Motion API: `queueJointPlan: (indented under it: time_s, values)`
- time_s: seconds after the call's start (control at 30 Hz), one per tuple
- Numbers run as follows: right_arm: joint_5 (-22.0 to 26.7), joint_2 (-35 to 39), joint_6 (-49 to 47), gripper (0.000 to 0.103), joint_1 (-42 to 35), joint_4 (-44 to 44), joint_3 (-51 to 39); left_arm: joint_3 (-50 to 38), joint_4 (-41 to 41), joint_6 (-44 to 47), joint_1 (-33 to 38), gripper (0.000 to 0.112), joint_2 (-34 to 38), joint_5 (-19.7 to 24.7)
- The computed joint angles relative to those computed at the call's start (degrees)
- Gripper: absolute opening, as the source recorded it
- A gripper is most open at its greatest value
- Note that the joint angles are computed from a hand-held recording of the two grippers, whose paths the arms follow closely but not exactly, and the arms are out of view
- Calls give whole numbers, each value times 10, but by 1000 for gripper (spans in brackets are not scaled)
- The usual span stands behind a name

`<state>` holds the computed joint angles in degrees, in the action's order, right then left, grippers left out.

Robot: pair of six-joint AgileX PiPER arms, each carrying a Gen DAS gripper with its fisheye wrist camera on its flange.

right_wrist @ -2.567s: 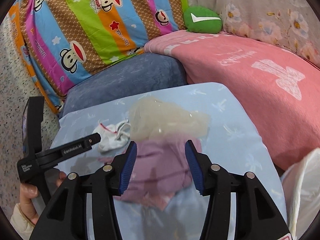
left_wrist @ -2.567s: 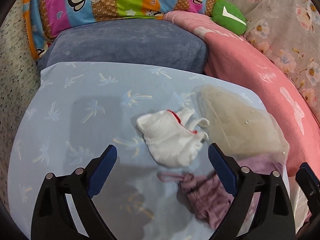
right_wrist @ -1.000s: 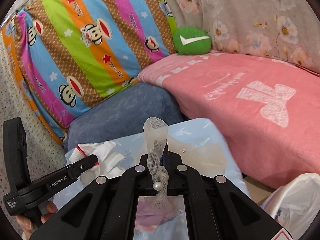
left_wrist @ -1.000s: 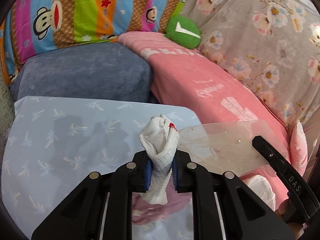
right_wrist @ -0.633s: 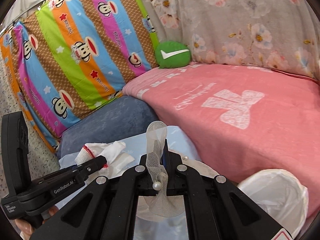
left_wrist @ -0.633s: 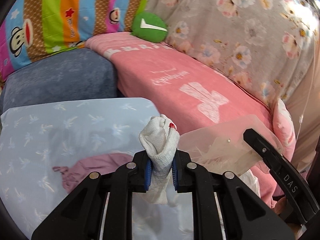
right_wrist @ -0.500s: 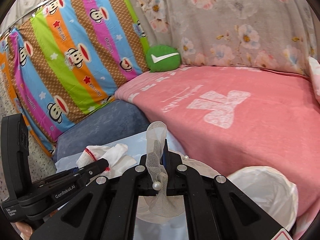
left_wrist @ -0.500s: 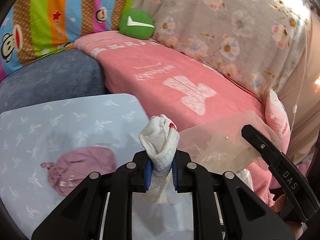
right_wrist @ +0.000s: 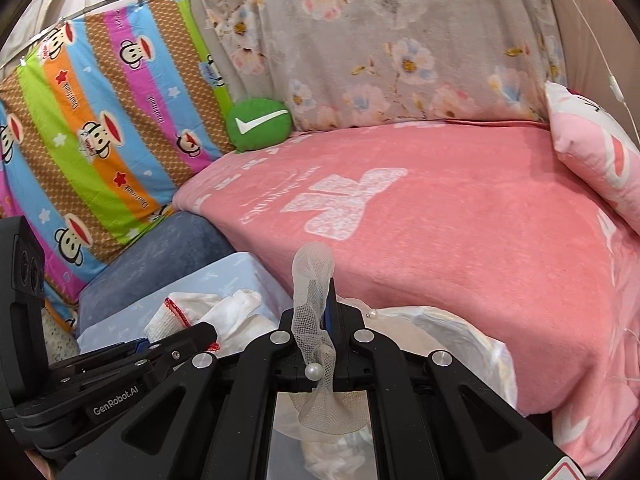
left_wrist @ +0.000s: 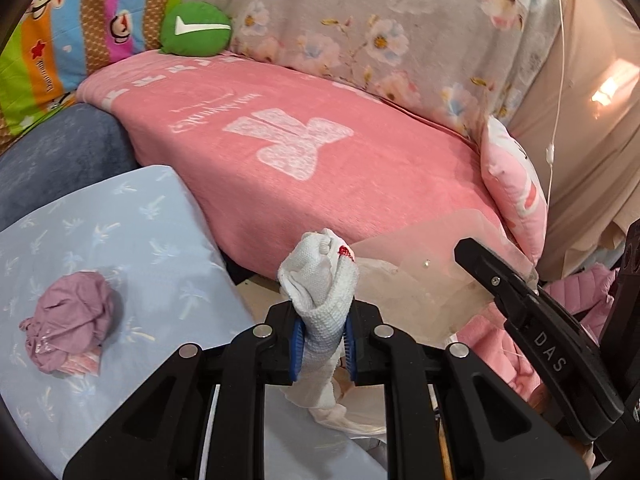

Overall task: Collect trash
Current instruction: 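Carry the sock and mesh over the white bin and open both tools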

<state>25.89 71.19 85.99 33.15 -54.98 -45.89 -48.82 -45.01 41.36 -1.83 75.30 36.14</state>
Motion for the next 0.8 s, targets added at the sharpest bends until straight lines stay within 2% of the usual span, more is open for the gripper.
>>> queueJointPlan:
  time_s: [0.27,0.37,0.43,0.5,0.53,0.73,0.8]
  values:
    - [-7,-27,-35,2,-32,31,37,7,41,-54,-79,20,13,-37]
    - [-12,-31,-47,2,-43,43,46,8,53,-71,-94,31,21,-44]
    - [-15,-34,-56,3,-49,50,50,11,61,-81,-103,45,19,-52]
    - [-16,-35,-60,4,-51,54,52,15,76,-99,-110,64,13,-64]
    - [-15,-35,-59,6,-51,53,52,16,83,-110,-114,68,12,-70]
    - [-4,-35,-46,11,-38,45,50,17,86,-115,-104,68,11,-69]
    - [-2,-35,-48,17,-35,44,50,20,83,-112,-98,68,10,-70]
